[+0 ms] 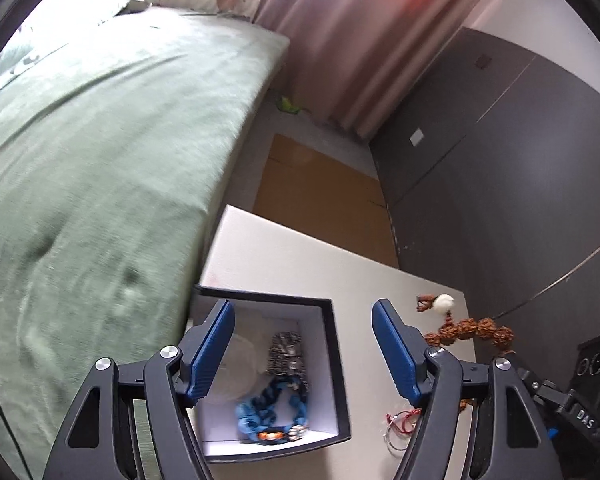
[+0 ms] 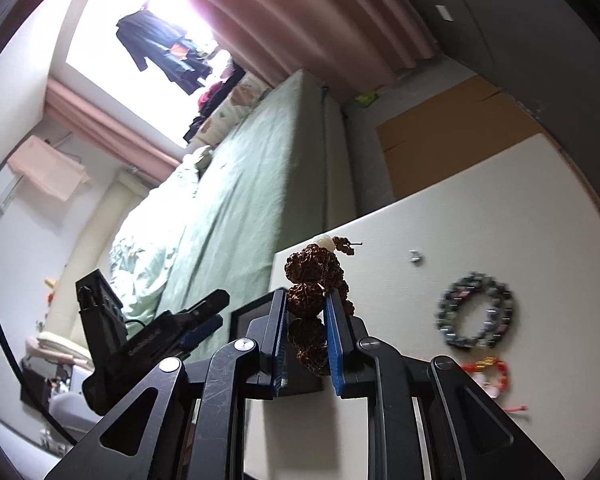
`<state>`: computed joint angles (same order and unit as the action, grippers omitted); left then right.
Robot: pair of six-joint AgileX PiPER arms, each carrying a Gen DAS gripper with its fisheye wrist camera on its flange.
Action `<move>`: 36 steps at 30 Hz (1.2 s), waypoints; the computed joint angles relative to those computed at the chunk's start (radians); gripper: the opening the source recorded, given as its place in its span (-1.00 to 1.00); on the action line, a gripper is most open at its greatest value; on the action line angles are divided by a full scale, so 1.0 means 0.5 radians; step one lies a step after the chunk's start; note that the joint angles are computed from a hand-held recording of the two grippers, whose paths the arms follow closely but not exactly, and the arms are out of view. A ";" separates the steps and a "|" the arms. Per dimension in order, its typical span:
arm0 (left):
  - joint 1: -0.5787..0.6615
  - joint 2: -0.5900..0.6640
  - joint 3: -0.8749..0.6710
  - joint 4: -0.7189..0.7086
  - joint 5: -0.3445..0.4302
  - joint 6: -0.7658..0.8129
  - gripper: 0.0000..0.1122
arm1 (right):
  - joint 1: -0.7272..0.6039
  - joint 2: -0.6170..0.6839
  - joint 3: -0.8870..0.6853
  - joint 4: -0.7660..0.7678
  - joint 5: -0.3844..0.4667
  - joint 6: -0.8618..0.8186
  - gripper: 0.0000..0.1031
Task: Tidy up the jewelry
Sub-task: 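Lower the brown bead bracelet into the black box and open the right tool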
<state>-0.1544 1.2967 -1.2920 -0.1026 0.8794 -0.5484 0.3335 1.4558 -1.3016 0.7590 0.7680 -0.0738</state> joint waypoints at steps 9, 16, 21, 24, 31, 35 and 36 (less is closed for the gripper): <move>0.410 -0.214 0.048 -0.343 0.116 0.387 0.28 | 0.267 0.096 0.021 0.306 -0.224 -0.216 -0.62; 0.714 -0.324 0.099 -0.617 0.169 0.630 0.28 | 0.484 0.295 -0.082 0.280 -0.298 -0.162 -0.62; 0.839 -0.328 0.111 -0.782 0.186 0.738 0.28 | 0.567 0.447 -0.192 0.187 -0.239 -0.057 -0.62; 0.876 -0.324 0.115 -0.843 0.201 0.778 0.28 | 0.582 0.531 -0.256 0.141 -0.197 -0.013 -0.62; 0.860 -0.293 0.110 -0.844 0.212 0.763 0.28 | 0.595 0.594 -0.376 -0.302 -0.190 0.410 -0.49; 0.800 -0.283 0.105 -0.779 0.191 0.726 0.28 | 0.518 0.472 -0.269 -0.207 -0.253 0.346 -0.04; 0.781 -0.283 0.104 -0.759 0.186 0.710 0.28 | 0.512 0.447 -0.247 -0.222 -0.274 0.358 -0.03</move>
<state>0.2361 1.1552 -1.2398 -0.4823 0.9726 -0.1934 0.5895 1.6791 -1.4253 0.6478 0.6308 0.1053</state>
